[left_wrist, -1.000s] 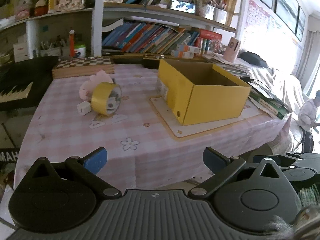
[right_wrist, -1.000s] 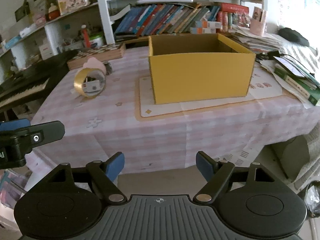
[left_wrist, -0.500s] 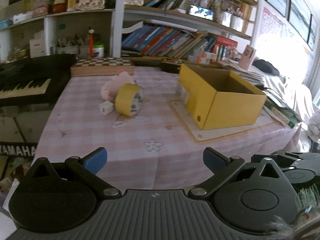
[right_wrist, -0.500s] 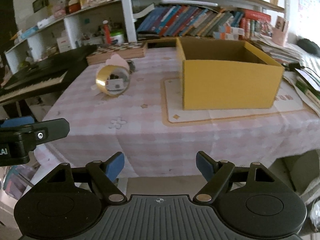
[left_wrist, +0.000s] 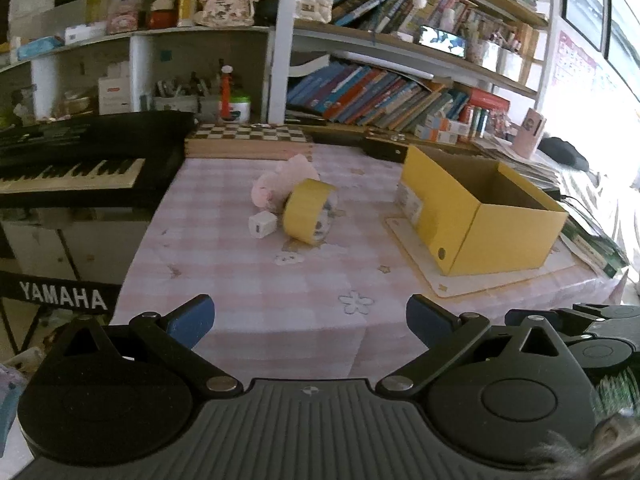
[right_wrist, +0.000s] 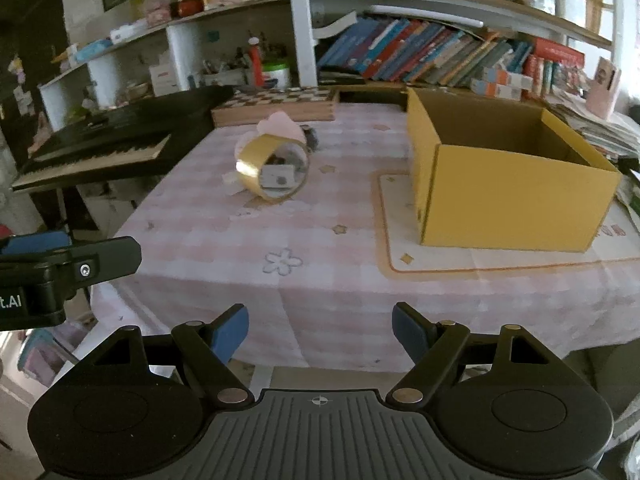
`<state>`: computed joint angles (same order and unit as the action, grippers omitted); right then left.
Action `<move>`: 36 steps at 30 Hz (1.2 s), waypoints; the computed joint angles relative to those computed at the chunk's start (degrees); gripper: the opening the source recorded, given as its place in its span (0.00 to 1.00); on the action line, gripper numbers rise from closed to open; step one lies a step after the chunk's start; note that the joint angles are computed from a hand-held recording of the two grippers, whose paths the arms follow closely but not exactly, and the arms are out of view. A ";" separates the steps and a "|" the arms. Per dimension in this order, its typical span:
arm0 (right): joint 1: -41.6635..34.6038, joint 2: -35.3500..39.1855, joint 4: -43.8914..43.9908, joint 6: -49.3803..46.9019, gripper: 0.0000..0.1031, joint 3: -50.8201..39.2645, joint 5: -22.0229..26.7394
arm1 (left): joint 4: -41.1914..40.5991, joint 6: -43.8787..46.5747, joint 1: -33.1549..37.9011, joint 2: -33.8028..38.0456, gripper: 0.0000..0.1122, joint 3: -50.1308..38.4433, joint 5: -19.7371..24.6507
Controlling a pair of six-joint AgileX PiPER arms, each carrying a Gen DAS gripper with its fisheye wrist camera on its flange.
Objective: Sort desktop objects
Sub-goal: 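Withdraw both tools from the box back toward the tape roll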
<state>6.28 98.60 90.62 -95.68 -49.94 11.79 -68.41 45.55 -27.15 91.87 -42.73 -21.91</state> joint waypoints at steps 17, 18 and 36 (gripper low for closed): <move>1.89 3.91 -11.90 10.80 0.79 -5.70 1.56 | -0.06 -0.72 2.72 1.46 0.92 -1.52 1.27; 1.86 4.36 -13.18 11.91 0.79 -6.35 1.81 | 0.19 -0.95 2.93 1.78 0.92 -1.84 1.53; 1.85 15.76 -37.36 34.82 0.79 -24.86 5.56 | 0.32 0.83 8.08 11.97 0.92 -14.97 6.99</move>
